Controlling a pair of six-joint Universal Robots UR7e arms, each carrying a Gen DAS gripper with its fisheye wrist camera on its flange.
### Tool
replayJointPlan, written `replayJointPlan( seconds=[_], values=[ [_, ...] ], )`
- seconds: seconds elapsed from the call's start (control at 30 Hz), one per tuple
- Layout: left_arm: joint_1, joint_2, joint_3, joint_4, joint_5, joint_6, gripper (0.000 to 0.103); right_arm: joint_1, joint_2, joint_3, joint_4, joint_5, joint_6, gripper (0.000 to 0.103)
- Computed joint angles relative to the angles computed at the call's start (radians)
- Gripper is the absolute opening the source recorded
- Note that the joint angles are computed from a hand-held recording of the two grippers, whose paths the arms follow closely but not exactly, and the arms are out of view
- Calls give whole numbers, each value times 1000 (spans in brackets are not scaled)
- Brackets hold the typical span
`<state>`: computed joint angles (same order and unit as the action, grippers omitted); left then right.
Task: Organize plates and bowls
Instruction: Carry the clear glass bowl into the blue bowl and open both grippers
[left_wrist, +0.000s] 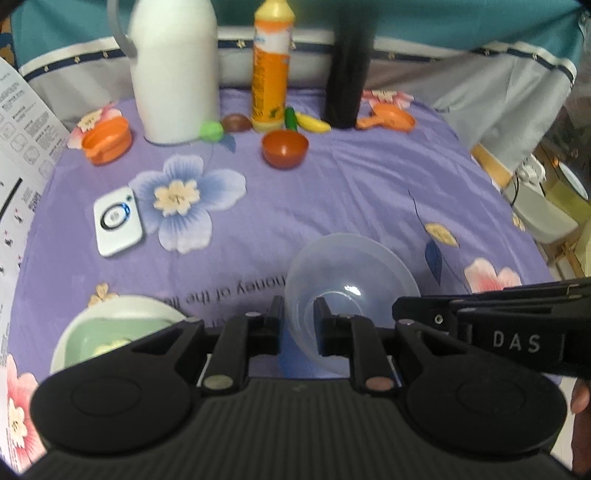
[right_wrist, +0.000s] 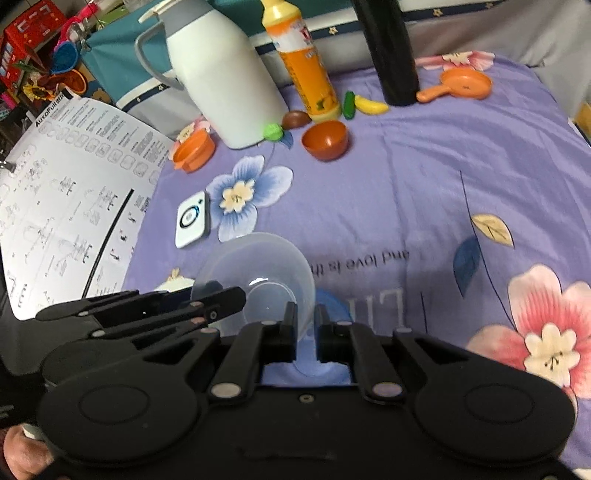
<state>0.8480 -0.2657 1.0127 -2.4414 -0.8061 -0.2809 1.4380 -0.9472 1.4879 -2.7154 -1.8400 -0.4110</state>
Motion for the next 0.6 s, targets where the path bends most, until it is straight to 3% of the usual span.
replayJointPlan(
  seconds=[0.43, 0.6],
  values=[
    [8, 15, -4, 73, -36, -21, 16, -24, -21, 25, 48, -14, 34, 10],
    [13, 26, -18, 87, -43, -18, 21, -27, -13, 17, 62, -16, 47, 11]
  ],
)
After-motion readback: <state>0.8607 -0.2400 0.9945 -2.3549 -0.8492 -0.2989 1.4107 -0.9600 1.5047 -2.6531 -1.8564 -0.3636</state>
